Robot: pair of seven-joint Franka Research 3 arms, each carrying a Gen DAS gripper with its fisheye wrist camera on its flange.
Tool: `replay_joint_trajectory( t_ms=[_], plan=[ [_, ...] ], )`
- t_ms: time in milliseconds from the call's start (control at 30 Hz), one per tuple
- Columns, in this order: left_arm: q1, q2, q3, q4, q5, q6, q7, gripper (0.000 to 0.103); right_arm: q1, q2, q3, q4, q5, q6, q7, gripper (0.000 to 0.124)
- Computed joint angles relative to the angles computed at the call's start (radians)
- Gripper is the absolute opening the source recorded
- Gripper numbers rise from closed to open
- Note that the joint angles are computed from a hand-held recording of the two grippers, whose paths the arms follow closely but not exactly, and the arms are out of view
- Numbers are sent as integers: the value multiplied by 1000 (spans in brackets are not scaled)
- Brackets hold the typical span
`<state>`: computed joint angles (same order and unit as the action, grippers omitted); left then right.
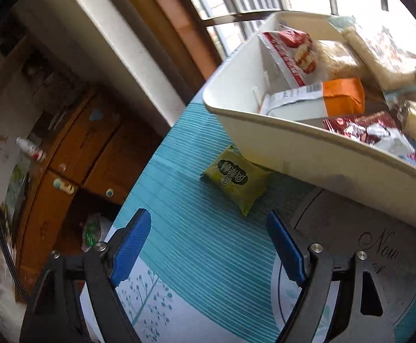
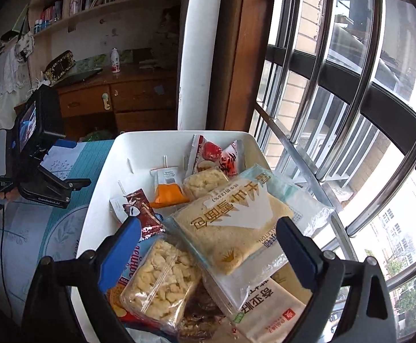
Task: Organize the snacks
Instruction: 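Move left tool down onto the yellow-green square pack and grasp it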
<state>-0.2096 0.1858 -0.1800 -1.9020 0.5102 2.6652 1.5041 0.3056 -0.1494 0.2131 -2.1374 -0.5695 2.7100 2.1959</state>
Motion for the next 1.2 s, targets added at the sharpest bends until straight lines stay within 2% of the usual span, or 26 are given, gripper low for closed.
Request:
replay_joint_trajectory(
  t_ms=[133,200,333,433,567,733,867,933,967,1033,1100,1200],
  plan=[
    [31,51,-32,46,-111,15,161,82,-17,-5,17,-5,-87,-44,100,96],
    [60,75,-62,63,-210,29,274,82,-26,-7,22,-9,-150,-61,158,96],
    [73,123,-84,114,-293,1,431,82,-37,-11,28,-9,-288,-107,305,97],
    [63,151,-73,134,-285,23,487,82,-33,-11,22,-7,-334,-144,370,97],
    [77,201,-95,207,-354,-50,570,82,-19,-4,13,0,-364,-189,405,97],
    [87,246,-112,270,-416,-76,667,82,-1,9,4,19,-392,-223,418,97],
    [98,294,-128,353,-477,-157,724,82,12,18,-8,31,-382,-225,408,97],
    [108,327,-138,421,-521,-242,755,82,17,21,-10,35,-382,-230,405,97],
    [96,354,-126,489,-525,-341,734,82,19,22,-12,37,-385,-231,406,97],
    [92,397,-119,567,-550,-419,728,82,21,22,-13,39,-388,-236,407,97],
    [89,419,-115,605,-565,-454,730,82,22,20,-14,38,-397,-242,412,97],
    [87,435,-110,629,-577,-466,737,82,22,14,-13,34,-419,-247,418,97]
  ],
)
